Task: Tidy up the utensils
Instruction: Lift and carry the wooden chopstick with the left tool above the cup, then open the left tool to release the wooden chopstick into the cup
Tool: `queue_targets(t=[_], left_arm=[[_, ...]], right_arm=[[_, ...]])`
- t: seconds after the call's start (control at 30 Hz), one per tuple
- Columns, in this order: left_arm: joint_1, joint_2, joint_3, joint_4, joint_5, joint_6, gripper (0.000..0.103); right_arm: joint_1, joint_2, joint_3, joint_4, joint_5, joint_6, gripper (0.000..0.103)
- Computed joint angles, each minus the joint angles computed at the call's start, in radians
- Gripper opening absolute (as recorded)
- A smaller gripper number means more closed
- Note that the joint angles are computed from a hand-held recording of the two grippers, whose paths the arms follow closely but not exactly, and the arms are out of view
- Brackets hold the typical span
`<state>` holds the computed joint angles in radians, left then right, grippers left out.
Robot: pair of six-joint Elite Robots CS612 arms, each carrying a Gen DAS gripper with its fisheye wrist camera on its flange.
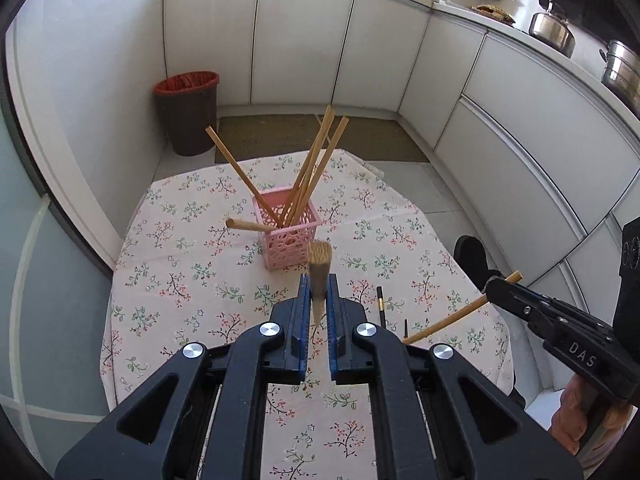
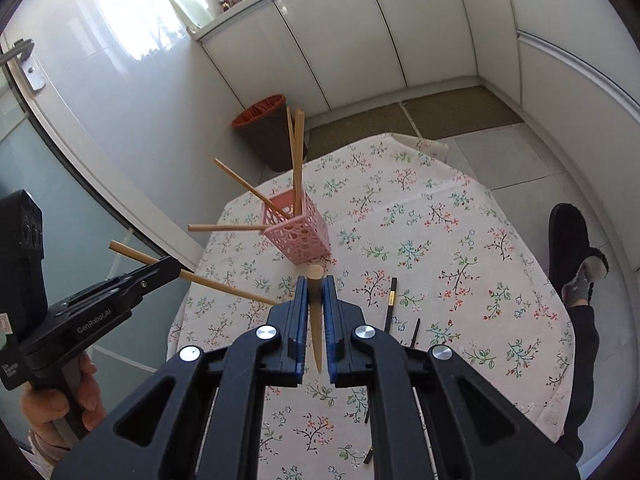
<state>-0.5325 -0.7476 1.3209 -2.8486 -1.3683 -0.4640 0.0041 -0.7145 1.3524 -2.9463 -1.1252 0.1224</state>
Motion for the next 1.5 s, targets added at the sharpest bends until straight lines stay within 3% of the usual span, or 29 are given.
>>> queue_targets(t=[0.37, 0.53, 0.8, 1.17, 1.2, 1.23, 1.3, 1.4, 1.5], left_arm=[[-0.009, -0.015, -0.006, -0.087, 0.106, -0.004, 0.006], [-0.005, 0.003, -0.065, -0.071, 0.176, 0.008, 0.006], [0.017, 0.078, -0.211, -0.002, 0.232, -0.005, 0.006], [0.038, 0.182, -0.347, 0.102, 0.230, -0.052, 0.009], [0.038, 0.185, -0.347, 0.104, 0.221, -0.042, 0.018], [0.038, 0.185, -0.343, 0.097, 0.212, -0.040, 0.034], [0.031, 0.169, -0.301, 0.034, 0.251, -0.057, 0.046], [0.025, 0.138, -0.236, -0.070, 0.305, -0.076, 0.051], [0.022, 0.108, -0.182, -0.113, 0.350, -0.106, 0.057]], right_arm=[[-0.008, -0.024, -0.012, -0.123, 0.011, 0.036, 0.008], [-0.007, -0.013, -0.051, -0.133, 0.018, 0.042, 0.008], [-0.006, 0.023, -0.120, -0.097, 0.023, 0.051, 0.008], [0.002, 0.073, -0.204, -0.028, -0.005, 0.045, 0.008], [0.003, 0.076, -0.210, -0.025, -0.007, 0.046, 0.008], [0.004, 0.080, -0.218, -0.023, -0.007, 0.047, 0.008], [0.007, 0.086, -0.234, -0.021, -0.007, 0.052, 0.008], [0.016, 0.098, -0.262, -0.039, -0.014, 0.060, 0.008], [0.031, 0.113, -0.297, -0.067, -0.047, 0.057, 0.008]])
